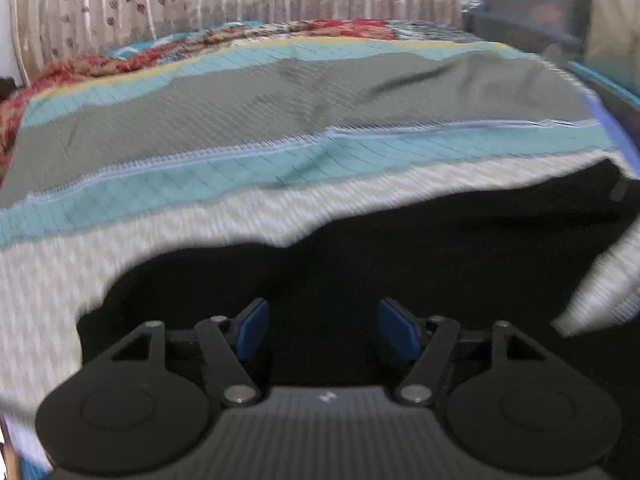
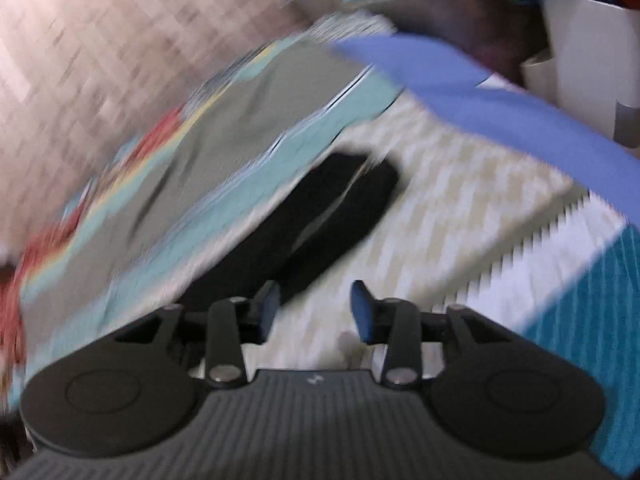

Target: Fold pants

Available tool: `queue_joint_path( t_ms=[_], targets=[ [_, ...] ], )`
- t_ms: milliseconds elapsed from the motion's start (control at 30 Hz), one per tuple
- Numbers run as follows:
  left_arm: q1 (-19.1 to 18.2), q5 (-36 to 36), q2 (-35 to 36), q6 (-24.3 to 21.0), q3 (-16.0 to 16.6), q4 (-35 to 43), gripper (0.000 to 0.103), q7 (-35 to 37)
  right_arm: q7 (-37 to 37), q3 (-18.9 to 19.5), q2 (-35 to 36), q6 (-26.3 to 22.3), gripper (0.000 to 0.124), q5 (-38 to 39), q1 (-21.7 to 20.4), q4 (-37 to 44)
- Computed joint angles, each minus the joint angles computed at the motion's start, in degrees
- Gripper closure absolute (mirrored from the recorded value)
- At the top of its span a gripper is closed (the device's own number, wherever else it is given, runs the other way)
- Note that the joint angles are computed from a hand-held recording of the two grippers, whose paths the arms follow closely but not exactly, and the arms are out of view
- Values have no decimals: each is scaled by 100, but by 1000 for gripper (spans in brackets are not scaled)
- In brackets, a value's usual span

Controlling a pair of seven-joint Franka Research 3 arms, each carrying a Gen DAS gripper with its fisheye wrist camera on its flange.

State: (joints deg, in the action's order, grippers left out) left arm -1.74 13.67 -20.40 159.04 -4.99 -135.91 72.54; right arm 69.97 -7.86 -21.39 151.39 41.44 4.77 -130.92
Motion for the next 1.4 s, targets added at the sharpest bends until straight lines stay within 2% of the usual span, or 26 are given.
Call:
queue_joint_path(
  t_ms=[67,133,200,267,300,333,400,500,533,633,667,767,800,900,933,1033,1133,1200,1233,1267,1300,1333,1400],
  targets=[
    [-294,-349,-496,-77,133,-447,36,169,59,37,-316,-80,55,-54,-33,-385],
    [-517,-604,-991,-316,191,-789,36,249,429,107,-293,-224,55,-251,-168,-508],
    [-692,-824,-1417,-622,255,-1015,36,276,440,-17,-199,-26,56,119,-27,-606],
    [-735,-935,-1776,-923,256,-1158,36,231,146,-329,-112,-148,84,931,290,-573],
    [-681,-924,-1969,-1080,212,-1225,36,146,302,-307,-34,-290,117,1032,263,-508],
    [-613,-892,-2109,-1192,178,-1283,36,60,456,-202,-112,-253,118,1032,194,-558],
    [-421,-823,-2452,-1546,114,-1379,36,-219,346,-92,-339,268,119,1279,215,-696],
    [-119,-730,-3094,-2016,125,-1623,36,-689,-292,-310,-1000,1420,119,2283,539,-1028],
    [-21,-687,-3316,-2175,135,-1709,35,-838,-347,-322,-1191,1752,119,2377,543,-1136],
    [285,-547,-3839,-2597,175,-1942,23,-1289,268,53,-1769,2454,119,1920,-86,-1672],
    [358,-513,-3946,-2730,186,-1990,22,-1429,546,211,-1922,2515,119,1757,-398,-1864],
    [447,-574,-4112,-2970,408,-2147,19,-1724,1607,1041,-2271,2175,119,987,-1745,-2392],
    [460,-672,-4118,-3006,524,-2189,17,-1826,1886,1250,-2378,2075,119,796,-2033,-2551],
    [392,-1173,-4074,-2805,1005,-2339,16,-1987,2530,1527,-2561,1813,119,481,-2438,-2922],
    [352,-1347,-4044,-2676,1139,-2385,14,-1976,2702,1550,-2601,1726,117,409,-2487,-2985],
    [355,-1570,-3858,-2348,1217,-2430,9,-1867,2980,1140,-2856,1618,108,541,-2162,-3178],
    [340,-1697,-3544,-2075,1186,-2407,9,-1770,2854,735,-3032,1543,84,433,-1710,-3223],
    [396,-1685,-3372,-1896,1019,-2402,19,-1827,2860,566,-3056,1204,82,232,-1494,-3121],
    [440,-1627,-3259,-1855,924,-2346,45,-1860,2858,484,-2937,1149,87,172,-1334,-3031],
    [464,-1588,-3142,-1861,865,-2273,79,-1894,2884,567,-2830,1113,114,106,-1323,-2952],
    [425,-1650,-3093,-1908,913,-2227,92,-1910,3161,806,-2764,1067,117,-251,-1512,-2888],
    [388,-1757,-3126,-1970,974,-2203,93,-1956,3403,1074,-2770,1116,118,-502,-1743,-2868],
    [514,-1584,-3337,-2160,800,-2165,93,-2015,3741,1347,-2918,1366,118,-751,-1965,-2889]
  ],
)
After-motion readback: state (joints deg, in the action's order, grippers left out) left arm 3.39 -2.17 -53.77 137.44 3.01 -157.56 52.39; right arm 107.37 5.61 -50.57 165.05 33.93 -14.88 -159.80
